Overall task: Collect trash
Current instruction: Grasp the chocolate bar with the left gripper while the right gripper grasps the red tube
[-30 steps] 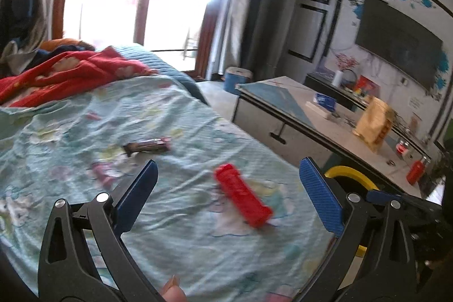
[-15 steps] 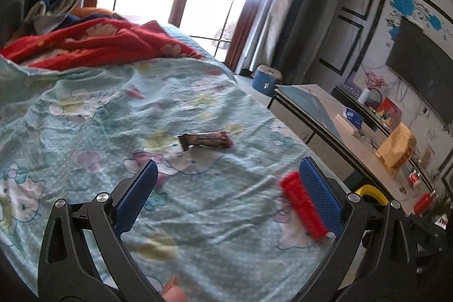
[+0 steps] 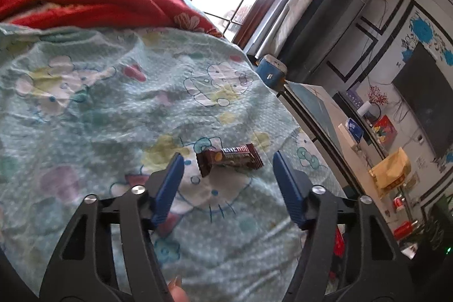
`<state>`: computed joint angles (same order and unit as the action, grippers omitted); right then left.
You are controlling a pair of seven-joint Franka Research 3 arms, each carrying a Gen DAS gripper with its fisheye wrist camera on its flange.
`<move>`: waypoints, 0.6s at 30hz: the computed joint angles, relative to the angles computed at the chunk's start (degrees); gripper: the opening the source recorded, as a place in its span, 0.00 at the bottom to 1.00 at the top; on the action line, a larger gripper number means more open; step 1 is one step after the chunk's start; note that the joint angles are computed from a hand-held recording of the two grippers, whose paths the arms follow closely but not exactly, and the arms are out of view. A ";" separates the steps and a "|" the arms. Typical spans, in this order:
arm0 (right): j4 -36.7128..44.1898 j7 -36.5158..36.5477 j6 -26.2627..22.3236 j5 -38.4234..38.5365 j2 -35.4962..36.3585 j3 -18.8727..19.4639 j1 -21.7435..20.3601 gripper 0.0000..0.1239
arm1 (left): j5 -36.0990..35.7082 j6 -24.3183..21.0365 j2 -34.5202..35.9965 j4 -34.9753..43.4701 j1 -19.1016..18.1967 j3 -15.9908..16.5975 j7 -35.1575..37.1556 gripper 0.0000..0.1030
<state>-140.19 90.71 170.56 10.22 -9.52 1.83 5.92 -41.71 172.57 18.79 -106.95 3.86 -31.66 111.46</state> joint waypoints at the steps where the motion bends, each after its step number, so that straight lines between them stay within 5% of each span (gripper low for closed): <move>1: 0.56 1.39 -0.25 -1.66 0.88 0.63 -0.96 0.44 | 0.79 -0.55 0.74 0.82 -0.58 0.76 -1.10 0.51; 7: 1.39 2.31 1.06 -2.51 3.05 -0.01 -0.27 0.29 | 1.79 -3.77 3.27 3.52 -0.61 0.88 -3.53 0.31; 9: 0.86 4.25 1.65 -5.50 2.82 0.94 -1.15 0.26 | 2.63 -4.40 3.28 3.59 -1.08 1.28 -3.99 0.15; 18: -2.51 1.60 2.81 -1.96 -0.49 0.00 1.08 0.26 | 0.91 -5.19 0.58 1.18 -0.96 0.41 0.86 0.10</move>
<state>-142.70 92.31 173.37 8.26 -10.01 1.84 7.00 -40.81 167.38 19.36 -105.77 2.90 -31.25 112.32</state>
